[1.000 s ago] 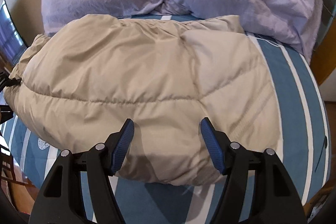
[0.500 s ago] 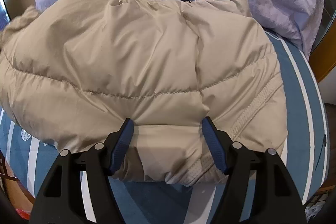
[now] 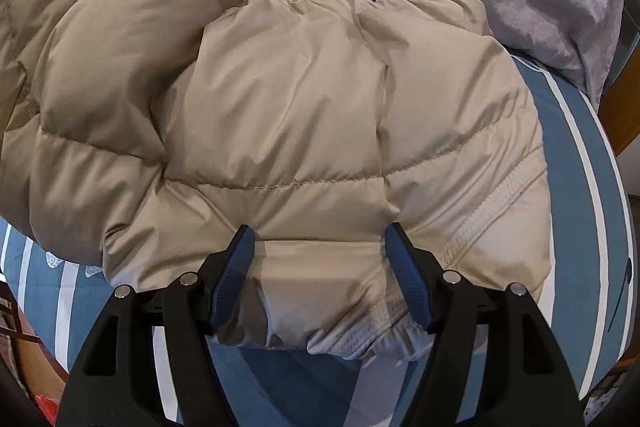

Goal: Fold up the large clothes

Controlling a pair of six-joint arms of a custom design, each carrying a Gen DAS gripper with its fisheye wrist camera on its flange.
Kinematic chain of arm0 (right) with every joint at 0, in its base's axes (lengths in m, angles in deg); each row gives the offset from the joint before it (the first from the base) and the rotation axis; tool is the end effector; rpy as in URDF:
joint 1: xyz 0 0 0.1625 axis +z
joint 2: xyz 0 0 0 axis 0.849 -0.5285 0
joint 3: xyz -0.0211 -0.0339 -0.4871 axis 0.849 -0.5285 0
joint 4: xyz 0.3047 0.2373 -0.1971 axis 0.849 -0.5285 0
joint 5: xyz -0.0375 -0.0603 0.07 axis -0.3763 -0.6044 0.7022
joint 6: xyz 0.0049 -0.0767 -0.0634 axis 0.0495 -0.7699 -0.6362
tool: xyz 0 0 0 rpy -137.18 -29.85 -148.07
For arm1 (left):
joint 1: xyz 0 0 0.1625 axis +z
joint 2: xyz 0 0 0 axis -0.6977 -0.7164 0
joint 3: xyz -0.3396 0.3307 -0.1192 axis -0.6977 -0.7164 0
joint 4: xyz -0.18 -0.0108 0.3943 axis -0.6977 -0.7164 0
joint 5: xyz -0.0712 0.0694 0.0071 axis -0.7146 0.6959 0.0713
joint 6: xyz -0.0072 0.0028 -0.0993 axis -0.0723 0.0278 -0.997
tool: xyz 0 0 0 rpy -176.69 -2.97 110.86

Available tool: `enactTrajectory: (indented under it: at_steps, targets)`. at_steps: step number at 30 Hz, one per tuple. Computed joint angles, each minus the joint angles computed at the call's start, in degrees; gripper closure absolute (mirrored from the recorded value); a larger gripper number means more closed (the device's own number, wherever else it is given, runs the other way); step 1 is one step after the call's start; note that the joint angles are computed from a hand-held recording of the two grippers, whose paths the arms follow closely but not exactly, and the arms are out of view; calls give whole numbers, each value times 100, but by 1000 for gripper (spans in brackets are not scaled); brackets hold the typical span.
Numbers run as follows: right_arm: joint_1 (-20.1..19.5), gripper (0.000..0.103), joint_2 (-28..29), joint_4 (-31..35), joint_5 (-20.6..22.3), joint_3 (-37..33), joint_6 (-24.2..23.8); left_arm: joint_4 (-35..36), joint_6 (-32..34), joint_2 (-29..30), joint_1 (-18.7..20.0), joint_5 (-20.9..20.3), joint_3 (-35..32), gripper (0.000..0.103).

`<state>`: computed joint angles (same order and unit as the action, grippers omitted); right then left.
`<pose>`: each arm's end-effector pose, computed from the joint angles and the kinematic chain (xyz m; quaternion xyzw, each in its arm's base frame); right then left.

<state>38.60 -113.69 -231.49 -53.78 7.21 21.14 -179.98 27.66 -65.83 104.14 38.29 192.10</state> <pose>0.1862 -0.8319 0.0595 0.3630 -0.8828 0.1080 0.2781 -0.1636 -0.6757 0.2587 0.2179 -0.8102 0.5440 0.0034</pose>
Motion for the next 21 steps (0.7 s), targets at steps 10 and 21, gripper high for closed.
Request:
enactTrajectory:
  at_steps: [10,21]
  targets:
    - [-66,33,-81,123,213,13,-21,1075,117,670,-77,-249,-882,80]
    - [-270,34,-583,42,716,356,-156,2218,227,1291,-87,-321,-1670,79]
